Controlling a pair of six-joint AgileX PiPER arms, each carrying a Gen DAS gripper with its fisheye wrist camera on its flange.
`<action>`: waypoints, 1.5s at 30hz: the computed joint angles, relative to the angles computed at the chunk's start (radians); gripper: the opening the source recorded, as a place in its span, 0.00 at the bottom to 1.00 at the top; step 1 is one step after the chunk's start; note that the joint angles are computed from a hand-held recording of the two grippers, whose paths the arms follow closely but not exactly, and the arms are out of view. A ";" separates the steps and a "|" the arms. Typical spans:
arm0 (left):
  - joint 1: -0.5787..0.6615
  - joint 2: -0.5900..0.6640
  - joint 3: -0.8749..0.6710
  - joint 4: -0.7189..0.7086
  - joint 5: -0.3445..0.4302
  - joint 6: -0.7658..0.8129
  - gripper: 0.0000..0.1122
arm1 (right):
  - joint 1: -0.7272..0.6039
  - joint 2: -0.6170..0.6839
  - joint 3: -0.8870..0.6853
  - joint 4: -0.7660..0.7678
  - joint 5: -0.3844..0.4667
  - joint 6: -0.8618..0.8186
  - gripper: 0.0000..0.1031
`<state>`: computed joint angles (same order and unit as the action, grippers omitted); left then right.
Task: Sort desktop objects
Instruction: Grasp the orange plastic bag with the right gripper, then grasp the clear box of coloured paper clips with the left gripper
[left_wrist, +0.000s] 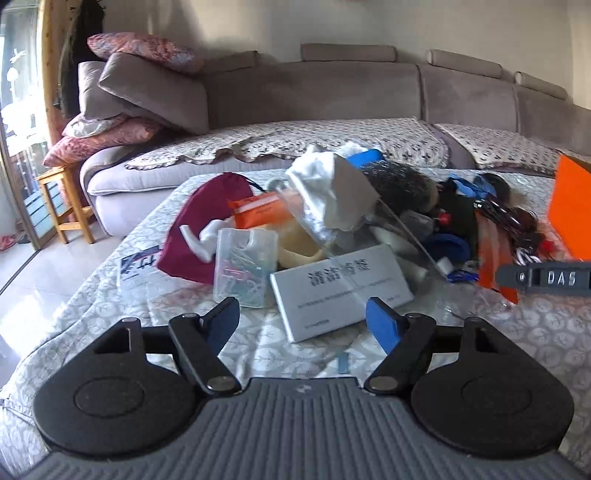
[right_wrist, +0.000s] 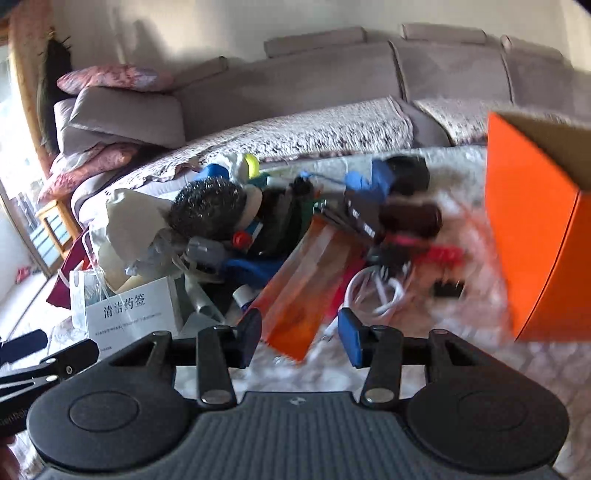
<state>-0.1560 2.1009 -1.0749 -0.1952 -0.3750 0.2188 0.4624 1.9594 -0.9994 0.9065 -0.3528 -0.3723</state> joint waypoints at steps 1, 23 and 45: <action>0.007 -0.001 -0.009 0.014 0.013 -0.019 0.68 | 0.004 0.005 -0.009 0.032 0.002 -0.019 0.45; -0.012 0.040 -0.023 -0.149 -0.111 0.117 0.68 | -0.001 0.120 -0.174 0.283 -0.023 -0.254 0.39; 0.045 0.157 -0.274 -0.404 0.120 0.325 0.44 | 0.005 0.002 -0.027 0.000 -0.005 -0.050 0.15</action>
<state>-0.1112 2.2579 -1.3486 -0.5990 -0.2550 0.5439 0.4675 1.9612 -1.0260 0.9065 -0.3580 -0.4220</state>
